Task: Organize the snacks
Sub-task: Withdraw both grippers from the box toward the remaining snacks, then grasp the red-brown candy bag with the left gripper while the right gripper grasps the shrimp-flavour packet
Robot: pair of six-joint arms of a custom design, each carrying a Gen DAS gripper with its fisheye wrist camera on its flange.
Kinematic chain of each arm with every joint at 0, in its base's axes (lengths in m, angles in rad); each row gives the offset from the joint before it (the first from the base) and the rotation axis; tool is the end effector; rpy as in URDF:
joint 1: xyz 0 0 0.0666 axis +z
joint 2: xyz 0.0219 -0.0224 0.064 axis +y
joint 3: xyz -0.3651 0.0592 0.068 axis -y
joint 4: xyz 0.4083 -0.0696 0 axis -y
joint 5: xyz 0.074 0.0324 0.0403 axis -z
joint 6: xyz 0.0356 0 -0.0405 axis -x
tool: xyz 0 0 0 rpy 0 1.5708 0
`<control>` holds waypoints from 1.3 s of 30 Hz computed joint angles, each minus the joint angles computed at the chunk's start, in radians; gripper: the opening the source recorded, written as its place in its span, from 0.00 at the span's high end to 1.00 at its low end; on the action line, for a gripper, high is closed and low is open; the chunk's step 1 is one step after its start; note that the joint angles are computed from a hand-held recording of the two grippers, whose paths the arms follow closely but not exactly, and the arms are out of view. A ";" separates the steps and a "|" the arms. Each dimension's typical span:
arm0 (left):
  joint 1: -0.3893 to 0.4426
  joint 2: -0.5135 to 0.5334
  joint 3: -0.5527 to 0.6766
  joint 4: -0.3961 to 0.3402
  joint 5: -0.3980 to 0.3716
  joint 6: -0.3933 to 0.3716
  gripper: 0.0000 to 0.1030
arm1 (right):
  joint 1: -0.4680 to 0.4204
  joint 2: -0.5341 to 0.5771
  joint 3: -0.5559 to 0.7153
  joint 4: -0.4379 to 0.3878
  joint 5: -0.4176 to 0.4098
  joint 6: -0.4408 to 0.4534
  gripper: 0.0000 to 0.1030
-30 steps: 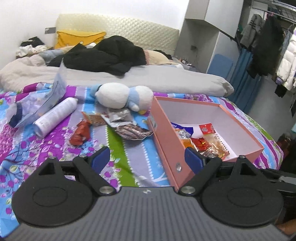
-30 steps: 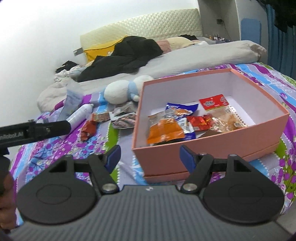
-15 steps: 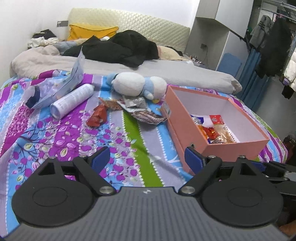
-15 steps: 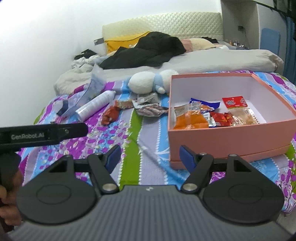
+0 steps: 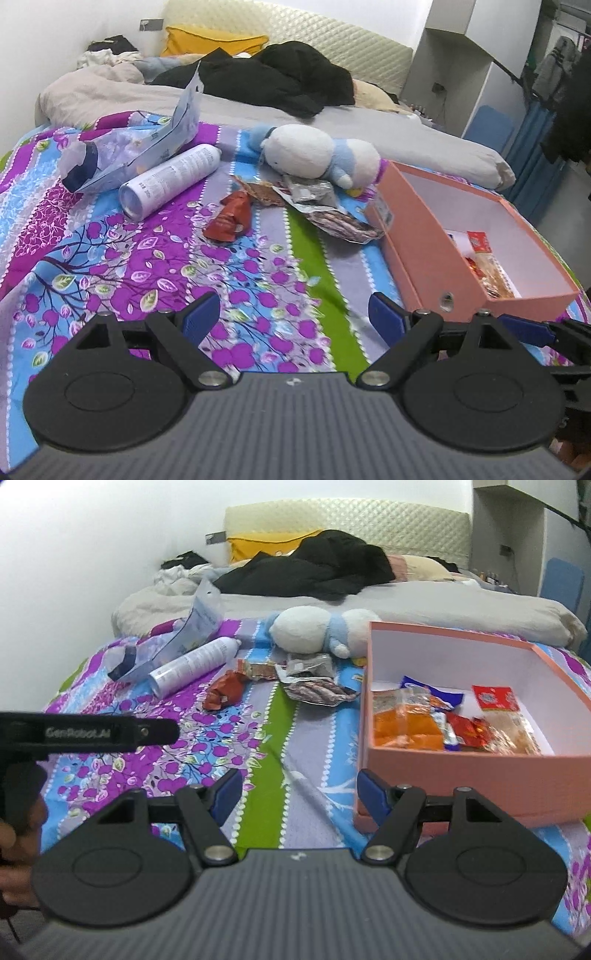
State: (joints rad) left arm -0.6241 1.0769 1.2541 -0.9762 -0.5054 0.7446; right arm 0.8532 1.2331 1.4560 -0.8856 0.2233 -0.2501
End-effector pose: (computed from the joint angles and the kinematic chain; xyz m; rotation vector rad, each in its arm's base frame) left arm 0.3213 -0.2106 0.4808 -0.3693 2.2212 -0.1271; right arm 0.3014 0.3327 0.5208 -0.5469 2.1702 0.3582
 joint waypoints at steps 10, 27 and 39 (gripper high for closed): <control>0.180 0.047 -0.037 0.123 0.144 -0.120 0.21 | 0.006 0.173 0.132 0.050 0.015 0.157 0.47; 0.368 0.239 0.008 0.264 0.263 -0.282 0.32 | -0.022 0.516 0.415 0.026 0.119 0.377 0.62; 0.401 0.360 0.074 0.330 0.276 -0.392 0.41 | -0.036 0.610 0.435 0.148 0.196 0.522 0.64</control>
